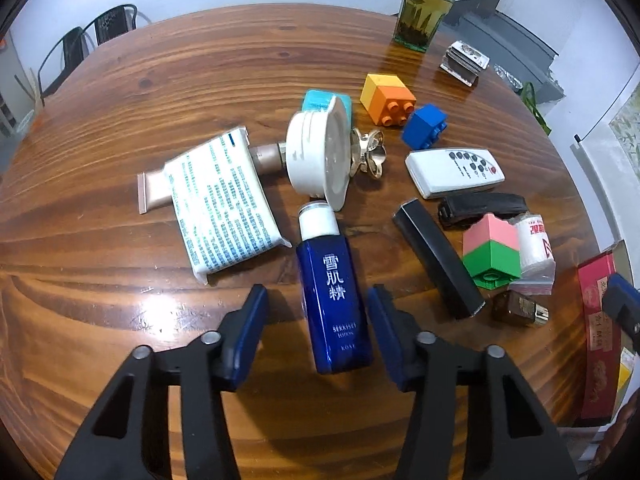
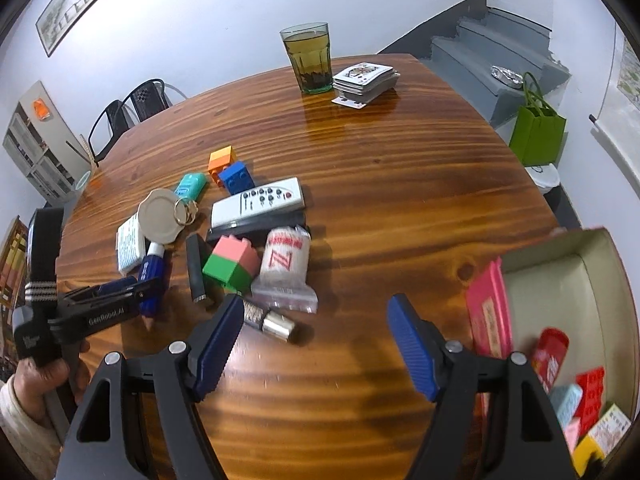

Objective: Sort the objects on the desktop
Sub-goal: 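Move both open grippers back over the table toward the remaining objects, then grasp the blue Sekkisei bottle with the left gripper while the right grasps the tissue roll, then carry the bottle and tissue roll to the tin and release them inside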

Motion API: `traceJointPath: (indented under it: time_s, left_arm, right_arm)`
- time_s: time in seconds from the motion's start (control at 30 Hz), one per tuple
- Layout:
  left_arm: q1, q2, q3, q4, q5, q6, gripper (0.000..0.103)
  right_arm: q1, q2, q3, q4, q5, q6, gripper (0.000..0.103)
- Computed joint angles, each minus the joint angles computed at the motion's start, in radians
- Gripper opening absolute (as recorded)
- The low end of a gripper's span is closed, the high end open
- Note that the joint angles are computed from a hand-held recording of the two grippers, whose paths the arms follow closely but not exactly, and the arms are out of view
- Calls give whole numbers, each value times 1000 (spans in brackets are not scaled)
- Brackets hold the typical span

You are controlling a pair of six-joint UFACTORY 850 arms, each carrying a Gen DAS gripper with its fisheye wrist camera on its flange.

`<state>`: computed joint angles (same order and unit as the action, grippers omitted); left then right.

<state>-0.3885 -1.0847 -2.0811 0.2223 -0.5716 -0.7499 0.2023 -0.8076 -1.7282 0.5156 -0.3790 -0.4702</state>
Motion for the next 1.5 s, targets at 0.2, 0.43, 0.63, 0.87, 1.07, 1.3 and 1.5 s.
traceJointPath:
  time_s: [0.2,0.43,0.63,0.87,1.07,1.3,1.5]
  left_arm:
    - [5,13,23,-23,33,25,32]
    - [0,41,70,-17,56,21,32]
    - [-2,51,80,-23,63,19,32]
    - [-5,84,126,-26,86,9,32]
    - [-14,111,167,-17,90,-3,32]
    - [-28,146,218,10,98,-36,32]
    - [-45,188,260,84,106,-104,32]
  right_arm:
    - [8,-76,-114,-62,-51,66,78]
    - [16,-190,-280,-148,-131,154,77]
    - [23,-258,-376,-184,-184,184,76]
    - [32,-320,-465,-210,-247,192,58]
    - [28,-331,-471,-164,-269,137,40]
    - [22,-217,-304,-97,-176,54,39]
    - [8,-123,-177,-8,-118,-33,39]
